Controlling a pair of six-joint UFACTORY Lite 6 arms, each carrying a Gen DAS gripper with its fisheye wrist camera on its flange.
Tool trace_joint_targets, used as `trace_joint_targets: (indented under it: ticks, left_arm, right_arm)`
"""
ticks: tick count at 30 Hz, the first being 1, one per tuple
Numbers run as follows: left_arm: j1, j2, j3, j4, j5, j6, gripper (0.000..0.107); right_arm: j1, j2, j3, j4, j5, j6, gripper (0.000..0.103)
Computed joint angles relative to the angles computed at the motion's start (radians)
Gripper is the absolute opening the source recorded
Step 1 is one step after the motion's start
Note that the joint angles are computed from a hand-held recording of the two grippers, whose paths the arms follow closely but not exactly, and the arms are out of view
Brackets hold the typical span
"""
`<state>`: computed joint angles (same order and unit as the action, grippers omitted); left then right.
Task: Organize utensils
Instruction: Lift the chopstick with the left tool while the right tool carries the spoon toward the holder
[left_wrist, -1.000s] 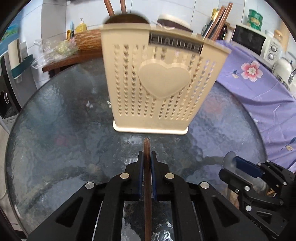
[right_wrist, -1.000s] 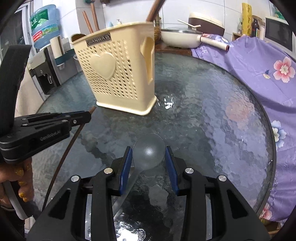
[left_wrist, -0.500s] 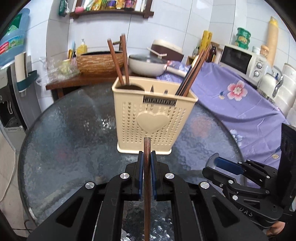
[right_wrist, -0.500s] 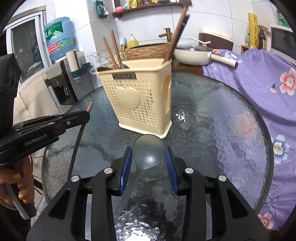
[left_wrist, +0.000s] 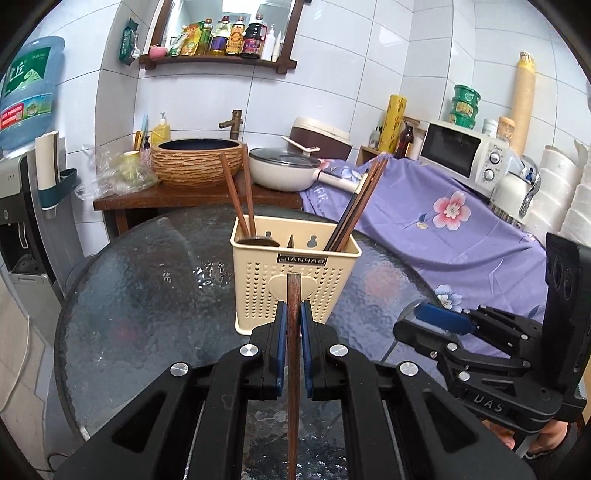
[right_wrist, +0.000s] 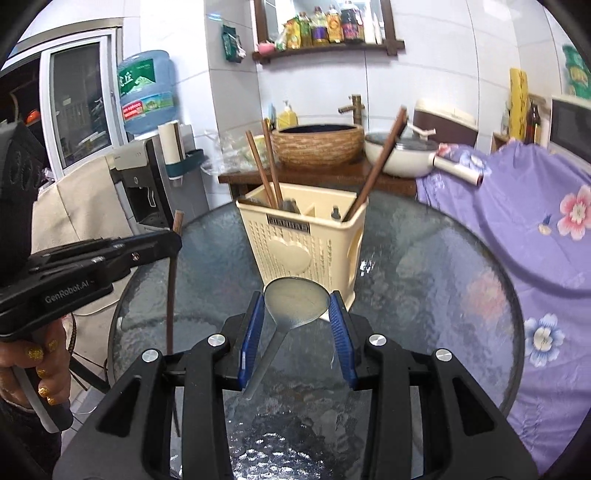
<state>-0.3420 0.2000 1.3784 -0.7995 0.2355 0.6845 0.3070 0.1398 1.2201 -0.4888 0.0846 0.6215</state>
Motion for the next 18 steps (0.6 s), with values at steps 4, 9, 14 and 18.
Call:
trace_joint_targets:
  ticks: [4,9,14,18]
  left_arm:
    - [0.006,-0.020,0.004,0.011,0.009,-0.006,0.007]
    - [0.004,-0.038,0.026,0.070,0.020,-0.056,0.007]
    - [-0.008,-0.042,0.080,0.179,0.029,-0.148,0.007]
    - [-0.008,-0.031,0.154,0.217,0.064,-0.182,0.007]
  right_arm:
    - [0.005,-0.019,0.037,0.092,0.032,-0.105,0.037]
    - [-0.001,-0.020,0.084,0.196,0.062,-0.225,0.037]
    - [-0.004,-0.007,0.164,0.288,0.111,-0.335,0.037]
    - [-0.004,0.022,0.248,0.261,0.161,-0.332,0.037]
